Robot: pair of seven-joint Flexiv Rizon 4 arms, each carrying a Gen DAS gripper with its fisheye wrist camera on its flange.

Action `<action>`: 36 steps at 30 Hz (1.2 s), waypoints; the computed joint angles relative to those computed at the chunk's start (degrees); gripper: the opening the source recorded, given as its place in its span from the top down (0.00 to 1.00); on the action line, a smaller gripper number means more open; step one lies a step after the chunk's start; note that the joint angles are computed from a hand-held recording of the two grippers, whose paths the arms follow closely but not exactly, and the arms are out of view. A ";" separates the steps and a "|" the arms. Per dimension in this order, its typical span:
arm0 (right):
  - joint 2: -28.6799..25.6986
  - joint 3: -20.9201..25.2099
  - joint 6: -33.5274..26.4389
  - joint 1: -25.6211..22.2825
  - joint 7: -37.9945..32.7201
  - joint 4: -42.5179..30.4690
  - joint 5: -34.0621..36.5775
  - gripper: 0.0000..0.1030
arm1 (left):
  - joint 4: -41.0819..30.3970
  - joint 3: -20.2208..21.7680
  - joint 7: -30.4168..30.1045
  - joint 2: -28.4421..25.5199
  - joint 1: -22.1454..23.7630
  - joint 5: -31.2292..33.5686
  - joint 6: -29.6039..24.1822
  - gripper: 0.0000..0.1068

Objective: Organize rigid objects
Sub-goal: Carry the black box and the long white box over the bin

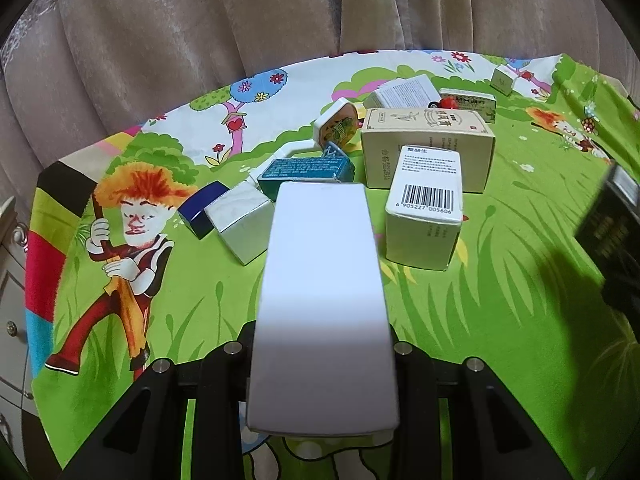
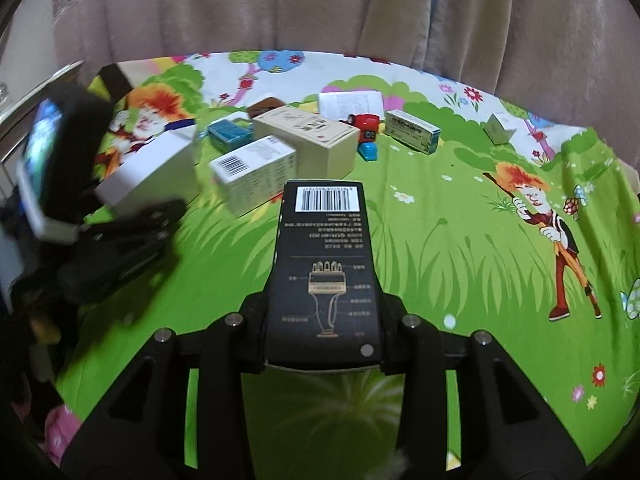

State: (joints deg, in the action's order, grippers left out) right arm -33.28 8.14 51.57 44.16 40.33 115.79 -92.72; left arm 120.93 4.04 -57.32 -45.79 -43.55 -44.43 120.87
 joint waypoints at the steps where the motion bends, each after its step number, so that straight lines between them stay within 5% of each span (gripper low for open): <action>1: 0.23 0.17 -0.14 0.20 -0.06 0.19 -0.05 0.59 | 0.24 -0.17 -0.29 0.20 0.07 -0.12 0.03 0.66; 10: 2.38 2.24 -5.02 3.97 -5.64 2.08 3.30 0.59 | 10.87 -6.60 -12.97 5.77 5.00 8.47 7.75 0.67; 19: 5.67 4.13 -12.22 7.91 -9.45 3.85 7.85 0.59 | 17.72 -8.77 -22.17 11.42 5.00 11.39 14.87 0.67; 36: 17.25 10.91 -30.33 11.42 -5.91 11.54 15.92 0.59 | 17.96 -12.04 -16.12 16.97 -1.89 9.11 20.39 0.67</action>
